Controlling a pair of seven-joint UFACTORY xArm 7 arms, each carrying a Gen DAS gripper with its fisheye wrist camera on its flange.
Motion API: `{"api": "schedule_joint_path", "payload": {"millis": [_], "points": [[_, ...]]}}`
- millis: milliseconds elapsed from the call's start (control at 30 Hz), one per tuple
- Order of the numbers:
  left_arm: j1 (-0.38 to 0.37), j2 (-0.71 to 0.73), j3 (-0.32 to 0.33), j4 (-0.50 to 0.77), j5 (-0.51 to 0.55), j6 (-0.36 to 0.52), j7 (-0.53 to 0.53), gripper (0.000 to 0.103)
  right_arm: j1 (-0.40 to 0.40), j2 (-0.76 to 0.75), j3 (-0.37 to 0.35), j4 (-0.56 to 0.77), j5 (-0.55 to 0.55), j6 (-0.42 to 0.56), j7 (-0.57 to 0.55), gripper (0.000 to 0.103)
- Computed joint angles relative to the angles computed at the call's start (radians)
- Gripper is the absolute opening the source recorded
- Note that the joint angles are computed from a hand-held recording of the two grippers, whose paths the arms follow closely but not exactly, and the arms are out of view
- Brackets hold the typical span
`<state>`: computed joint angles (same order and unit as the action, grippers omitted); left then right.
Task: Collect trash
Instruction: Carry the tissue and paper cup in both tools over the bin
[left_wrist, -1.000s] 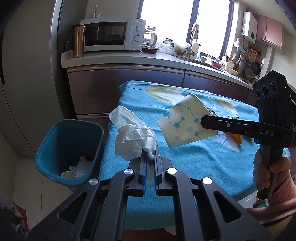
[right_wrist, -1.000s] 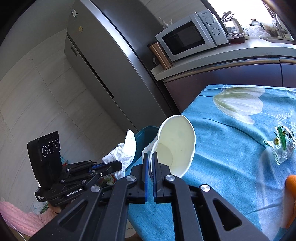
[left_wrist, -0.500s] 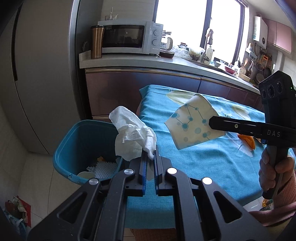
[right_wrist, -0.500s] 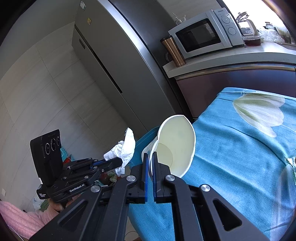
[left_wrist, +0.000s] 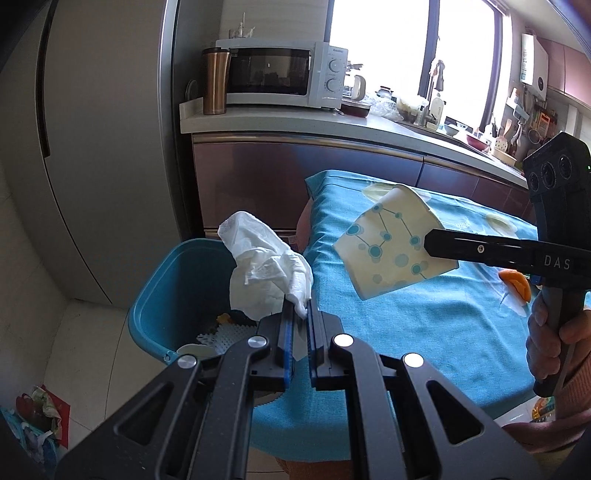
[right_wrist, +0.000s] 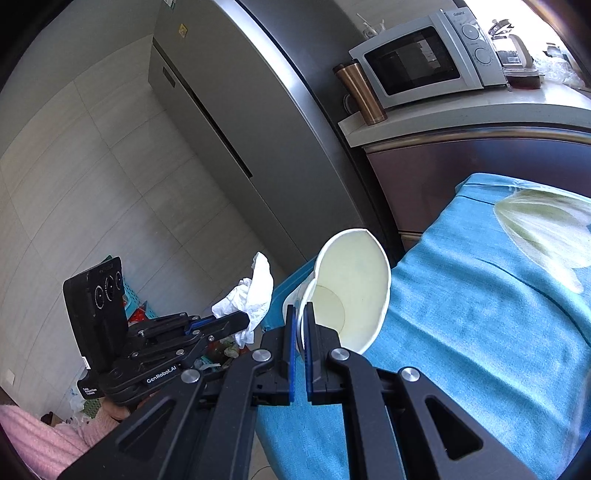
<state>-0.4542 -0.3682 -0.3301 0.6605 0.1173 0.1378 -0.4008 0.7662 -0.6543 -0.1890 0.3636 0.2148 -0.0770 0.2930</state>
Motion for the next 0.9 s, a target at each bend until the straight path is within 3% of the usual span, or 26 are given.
{"api": "schedule_joint_path", "payload": {"millis": [467, 900], "points": [[0.018, 0.03, 0.019, 0.003, 0.003, 0.007, 0.008, 0.007, 0.087, 0.097, -0.074, 0.085, 0.024, 0.007, -0.05, 0.003], [0.058, 0.061, 0.003, 0.013, 0.038, 0.004, -0.031, 0.007, 0.127, 0.184, -0.095, 0.162, 0.088, 0.028, -0.112, 0.003]]}}
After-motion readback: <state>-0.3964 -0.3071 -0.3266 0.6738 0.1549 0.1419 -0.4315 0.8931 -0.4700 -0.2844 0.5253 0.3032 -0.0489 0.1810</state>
